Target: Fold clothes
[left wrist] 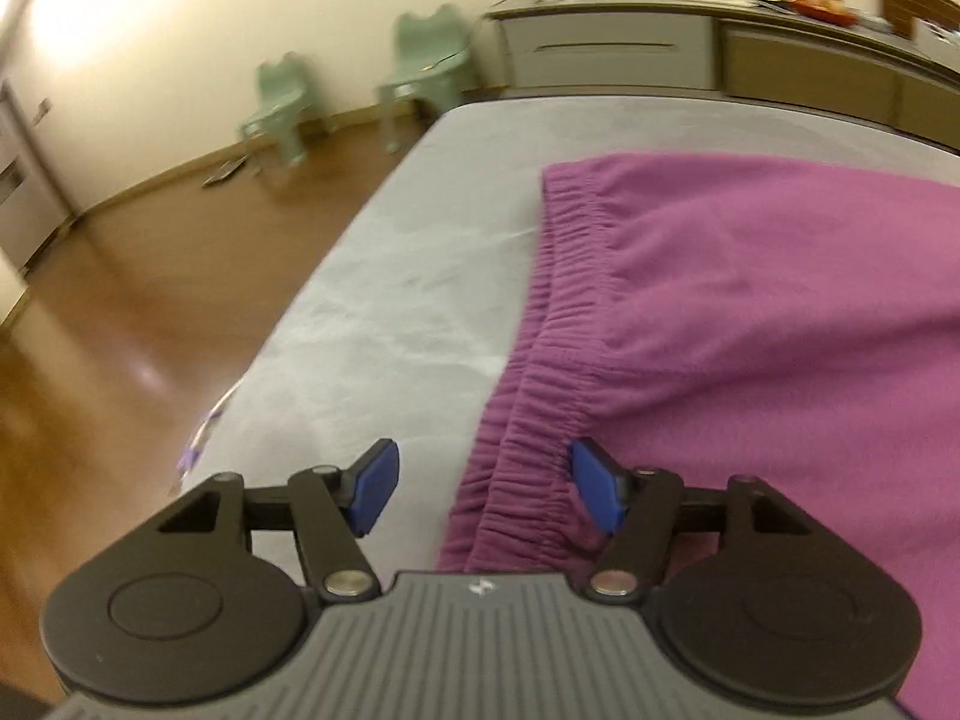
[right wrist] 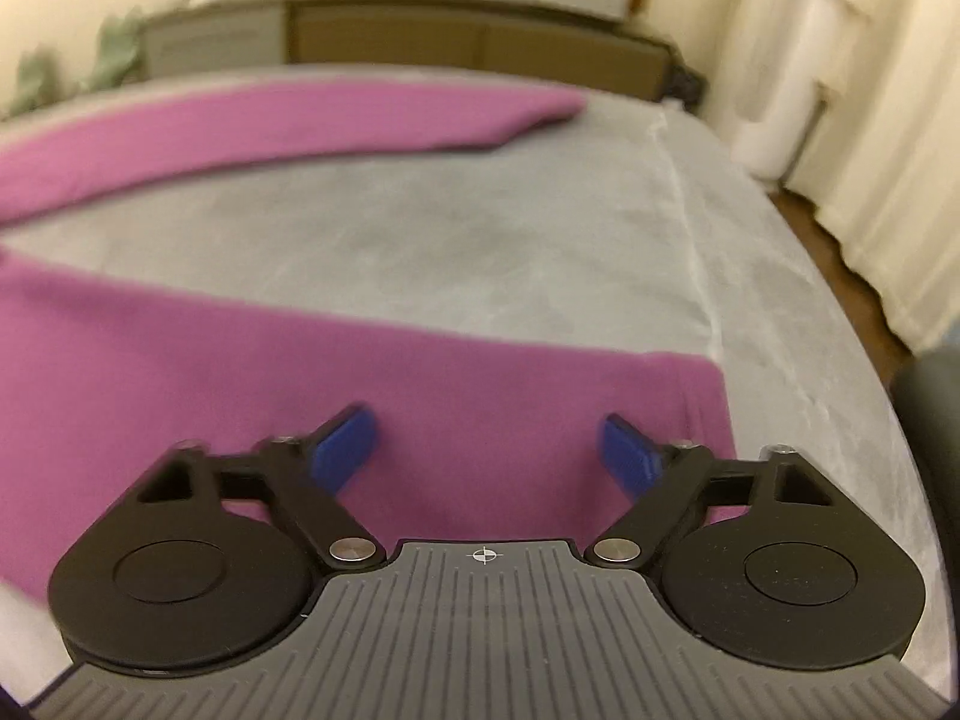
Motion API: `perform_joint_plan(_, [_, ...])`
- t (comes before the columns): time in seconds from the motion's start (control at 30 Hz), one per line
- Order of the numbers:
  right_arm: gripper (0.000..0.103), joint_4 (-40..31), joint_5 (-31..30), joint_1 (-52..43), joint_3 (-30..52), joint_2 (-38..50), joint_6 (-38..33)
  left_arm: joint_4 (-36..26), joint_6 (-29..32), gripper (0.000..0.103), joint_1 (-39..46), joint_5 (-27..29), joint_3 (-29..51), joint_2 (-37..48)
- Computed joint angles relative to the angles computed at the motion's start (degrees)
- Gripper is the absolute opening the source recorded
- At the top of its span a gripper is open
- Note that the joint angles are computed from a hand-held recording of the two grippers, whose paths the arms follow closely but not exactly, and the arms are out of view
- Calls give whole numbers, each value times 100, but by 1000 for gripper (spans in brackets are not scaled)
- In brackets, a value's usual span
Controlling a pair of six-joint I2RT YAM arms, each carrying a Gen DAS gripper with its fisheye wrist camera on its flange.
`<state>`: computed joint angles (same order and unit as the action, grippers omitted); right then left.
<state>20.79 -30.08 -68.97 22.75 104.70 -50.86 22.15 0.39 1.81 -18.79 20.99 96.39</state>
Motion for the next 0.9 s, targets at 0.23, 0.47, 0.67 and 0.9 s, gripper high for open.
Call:
perform_joint_plan(0.23, [86, -686, -651, -17, 357, -562, 1126, -730, -593, 62, -731, -831, 2, -1225])
perform_joint_plan(0.47, [91, -236, -105, 1491, 1340, -175, 3024, -903, -1002, 63, -1781, -956, 291, -1370])
perform_joint_plan(0.67, [96, -688, 1253, 2690, 3922, 1661, 4366, -559, -840, 63, -2169, -1086, 757, -400])
perform_joint_plan(0.9, [75, -1661, 1676, 3161, 6803, 3742, 4402, -166, -804, 63, -2230, -736, 962, 252])
